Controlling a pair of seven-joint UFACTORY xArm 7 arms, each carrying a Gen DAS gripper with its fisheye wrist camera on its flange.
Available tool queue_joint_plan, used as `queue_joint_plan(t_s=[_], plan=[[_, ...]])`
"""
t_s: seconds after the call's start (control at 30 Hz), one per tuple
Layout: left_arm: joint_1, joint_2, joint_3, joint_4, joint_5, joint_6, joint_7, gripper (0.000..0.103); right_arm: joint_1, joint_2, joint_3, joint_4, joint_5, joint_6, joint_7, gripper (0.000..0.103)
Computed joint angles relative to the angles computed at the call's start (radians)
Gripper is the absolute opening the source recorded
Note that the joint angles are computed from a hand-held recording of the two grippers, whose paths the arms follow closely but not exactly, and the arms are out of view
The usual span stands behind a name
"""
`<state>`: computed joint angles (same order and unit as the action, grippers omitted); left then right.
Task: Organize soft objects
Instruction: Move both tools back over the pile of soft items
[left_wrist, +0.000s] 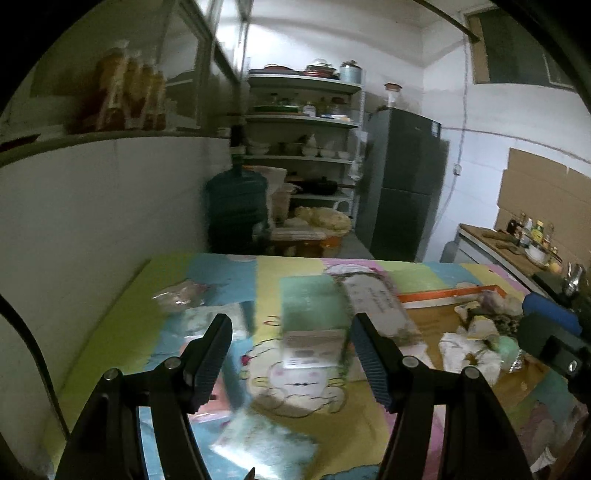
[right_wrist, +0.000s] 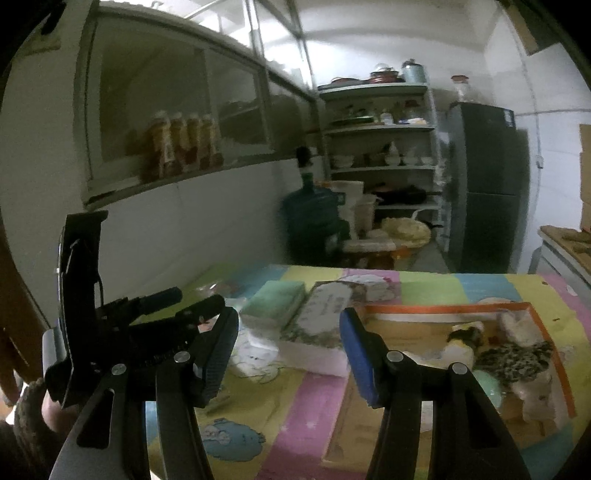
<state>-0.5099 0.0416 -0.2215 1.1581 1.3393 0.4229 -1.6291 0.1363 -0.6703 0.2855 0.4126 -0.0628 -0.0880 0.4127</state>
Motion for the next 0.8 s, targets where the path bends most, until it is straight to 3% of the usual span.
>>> queue_joint_plan(t_s=[0.27, 0.4, 0.5, 0.57, 0.67, 0.8], plan=[[0.053, -0.08, 0.001, -0.094, 0.018, 0.0, -0.055, 0.067, 0.109, 0.113, -0.059, 0.041, -0.013, -0.025, -0.062, 0.059], [0.088, -0.112, -0.008, -0.132, 0.02, 0.001, -0.076, 0.067, 0.22, 0.194, -0.138, 0.076, -0.011, -0.031, -0.12, 0.059], [0.113, -0.133, -0.013, -0.159, 0.028, -0.006, -0.093, 0.067, 0.394, 0.25, -0.283, 0.094, 0.004, -0.036, -0.189, 0.06], [0.128, -0.144, -0.015, -0.172, 0.031, -0.011, -0.099, 0.067, 0.554, 0.288, -0.425, 0.114, 0.026, -0.034, -0.248, 0.072], [0.154, -0.159, -0.012, -0.194, 0.034, -0.041, -0.106, 0.067, 0.811, 0.338, -0.652, 0.16, 0.076, -0.011, -0.345, 0.073], [0.182, -0.168, -0.011, -0.21, 0.033, -0.07, -0.106, 0.067, 1.074, 0.396, -0.883, 0.227, 0.171, 0.04, -0.477, 0.074]])
